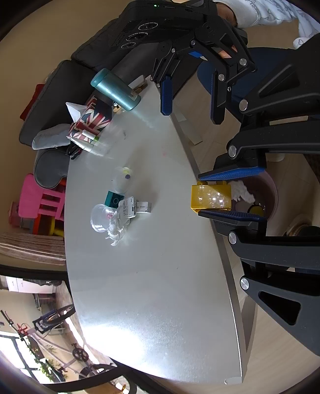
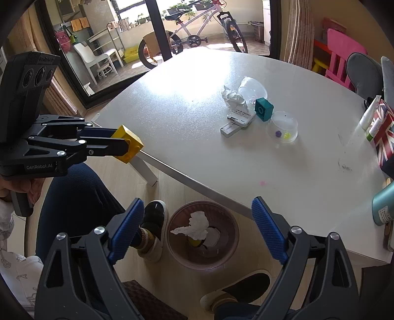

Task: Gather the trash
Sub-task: 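Carry the tissue over the pink wastebasket and open the right gripper, then drop the yellow block into the pink wastebasket by opening the left gripper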

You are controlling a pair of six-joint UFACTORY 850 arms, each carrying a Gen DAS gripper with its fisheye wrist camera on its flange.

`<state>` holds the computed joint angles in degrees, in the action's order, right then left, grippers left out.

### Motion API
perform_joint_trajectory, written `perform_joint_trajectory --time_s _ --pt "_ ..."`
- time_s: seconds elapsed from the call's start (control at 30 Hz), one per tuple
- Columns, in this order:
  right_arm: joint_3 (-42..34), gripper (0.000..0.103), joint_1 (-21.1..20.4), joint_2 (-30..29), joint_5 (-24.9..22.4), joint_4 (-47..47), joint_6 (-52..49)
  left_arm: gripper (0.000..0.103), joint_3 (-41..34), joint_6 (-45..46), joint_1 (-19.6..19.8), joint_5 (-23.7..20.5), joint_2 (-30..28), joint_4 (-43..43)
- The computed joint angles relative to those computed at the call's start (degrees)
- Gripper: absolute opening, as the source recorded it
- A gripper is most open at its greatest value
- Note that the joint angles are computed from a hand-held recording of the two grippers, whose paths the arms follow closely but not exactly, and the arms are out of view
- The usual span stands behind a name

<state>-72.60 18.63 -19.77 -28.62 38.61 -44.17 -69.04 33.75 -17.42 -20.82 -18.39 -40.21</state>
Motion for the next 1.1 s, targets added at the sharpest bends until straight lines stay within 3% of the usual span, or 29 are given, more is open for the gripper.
perform_joint_trajectory --time_s 0.13,0.9,0.97,1.0,1.1 --pt "-0.2 0.096 -0.6 0.1 0.6 -0.7 1.8 0.023 -0.1 0.6 -0.2 -0.6 -0.3 -0.3" --pt "1.8 0.097 -3.8 2.9 4.6 0.4 3.8 0.026 -2.1 1.2 -3.4 -3.9 -3.4 1.6" --pt "1.9 0.097 -4.1 3.0 4.7 0.6 3.7 0.058 -2.0 2.2 -3.5 -3.3 -3.5 0.5" --pt "2.1 0.097 -4.1 3.1 4.8 0.5 3.9 0.095 -1.6 3.5 -3.5 -2.1 -3.2 -1.0" --pt "2.3 0.097 -4.2 3.3 5.0 0.7 3.8 0.097 -1.5 4.1 -3.5 -0.8 -3.0 -2.1"
